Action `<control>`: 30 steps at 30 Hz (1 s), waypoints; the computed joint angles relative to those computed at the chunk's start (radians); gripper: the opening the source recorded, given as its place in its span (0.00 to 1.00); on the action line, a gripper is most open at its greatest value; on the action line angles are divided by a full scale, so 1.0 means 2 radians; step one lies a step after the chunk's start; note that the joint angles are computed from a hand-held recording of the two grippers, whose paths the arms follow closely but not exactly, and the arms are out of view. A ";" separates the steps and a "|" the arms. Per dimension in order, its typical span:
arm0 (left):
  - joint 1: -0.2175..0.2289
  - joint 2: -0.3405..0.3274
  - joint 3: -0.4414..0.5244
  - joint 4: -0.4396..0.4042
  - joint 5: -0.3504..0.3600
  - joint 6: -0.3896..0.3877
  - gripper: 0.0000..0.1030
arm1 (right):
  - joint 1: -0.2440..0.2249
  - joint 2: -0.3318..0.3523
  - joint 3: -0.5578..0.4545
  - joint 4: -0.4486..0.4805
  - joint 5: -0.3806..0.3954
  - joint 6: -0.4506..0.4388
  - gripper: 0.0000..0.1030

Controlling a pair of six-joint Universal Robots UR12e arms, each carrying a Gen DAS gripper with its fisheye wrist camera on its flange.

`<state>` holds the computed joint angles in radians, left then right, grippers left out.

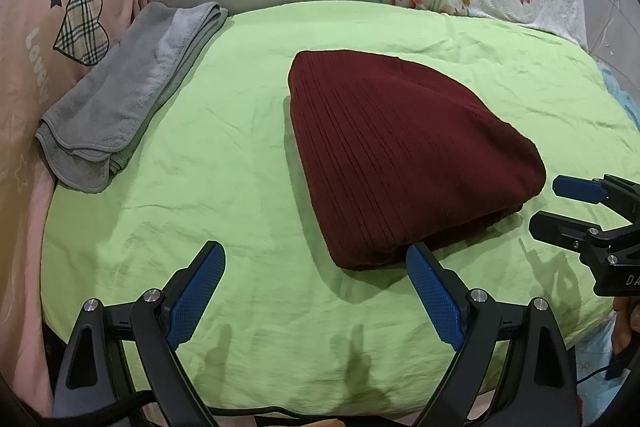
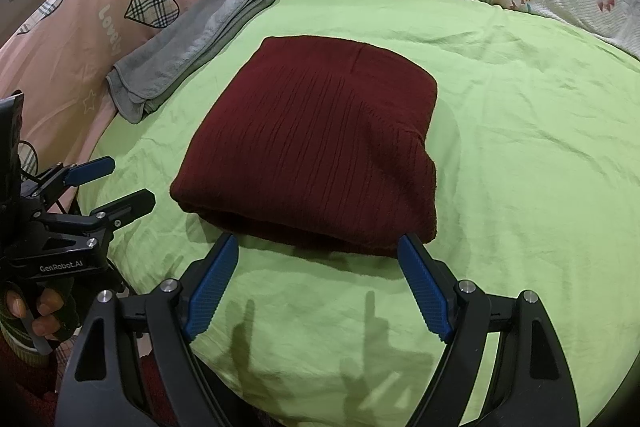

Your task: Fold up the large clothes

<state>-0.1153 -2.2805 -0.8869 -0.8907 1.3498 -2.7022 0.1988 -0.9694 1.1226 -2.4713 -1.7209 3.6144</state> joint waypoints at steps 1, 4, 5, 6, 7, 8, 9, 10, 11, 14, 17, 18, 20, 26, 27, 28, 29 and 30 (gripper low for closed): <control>0.000 0.000 0.000 0.000 0.000 0.000 0.90 | 0.000 0.000 0.000 0.000 0.000 0.000 0.80; 0.000 0.000 0.000 -0.001 -0.001 0.000 0.90 | 0.000 0.000 0.000 0.000 0.000 0.001 0.80; 0.000 0.000 0.000 -0.002 -0.001 0.000 0.90 | 0.000 0.000 0.000 0.000 0.000 0.001 0.80; -0.001 0.001 -0.002 -0.001 0.000 0.000 0.90 | 0.000 0.000 0.000 0.000 0.000 0.000 0.80; -0.001 0.001 -0.002 -0.001 0.000 -0.001 0.90 | 0.000 0.000 0.000 0.000 0.000 0.000 0.80; -0.001 0.001 -0.002 -0.001 -0.001 -0.001 0.90 | 0.000 0.000 0.000 0.001 0.000 0.000 0.80; -0.001 0.001 -0.003 0.000 -0.002 -0.001 0.90 | 0.000 0.000 0.000 0.000 0.000 0.000 0.80; -0.001 0.002 -0.003 0.000 -0.002 -0.001 0.90 | 0.000 0.000 0.000 0.000 0.000 0.000 0.80; 0.000 0.002 -0.004 0.000 -0.003 -0.001 0.90 | 0.000 0.000 0.000 0.000 0.000 0.000 0.80; 0.000 0.002 -0.004 -0.001 -0.004 -0.002 0.90 | 0.000 0.000 -0.001 0.001 -0.001 0.001 0.80; 0.000 0.003 -0.005 -0.001 -0.005 -0.001 0.90 | 0.000 0.000 -0.001 0.000 0.000 0.001 0.80; 0.000 0.004 -0.006 0.000 -0.005 -0.001 0.90 | 0.000 0.000 0.000 0.000 0.000 0.001 0.80; 0.000 0.004 -0.007 0.000 -0.005 -0.001 0.90 | 0.000 0.000 0.000 0.000 0.000 0.000 0.80; 0.000 0.005 -0.008 0.001 -0.004 -0.002 0.90 | 0.000 0.000 0.000 0.000 0.000 0.000 0.80; 0.000 0.005 -0.008 0.000 -0.005 -0.002 0.90 | 0.000 0.000 0.000 0.000 0.000 0.000 0.80; 0.000 0.005 -0.008 0.000 -0.005 -0.002 0.90 | 0.000 0.000 0.000 0.000 0.000 0.001 0.80; 0.000 0.005 -0.008 0.000 -0.005 -0.002 0.90 | 0.000 0.000 0.000 -0.001 0.001 0.001 0.80; 0.000 0.005 -0.008 0.000 -0.005 -0.002 0.90 | 0.000 0.000 0.000 0.000 0.001 0.000 0.80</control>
<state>-0.1162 -2.2703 -0.9028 -0.8903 1.3398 -2.7057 0.1986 -0.9694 1.1225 -2.4715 -1.7191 3.6146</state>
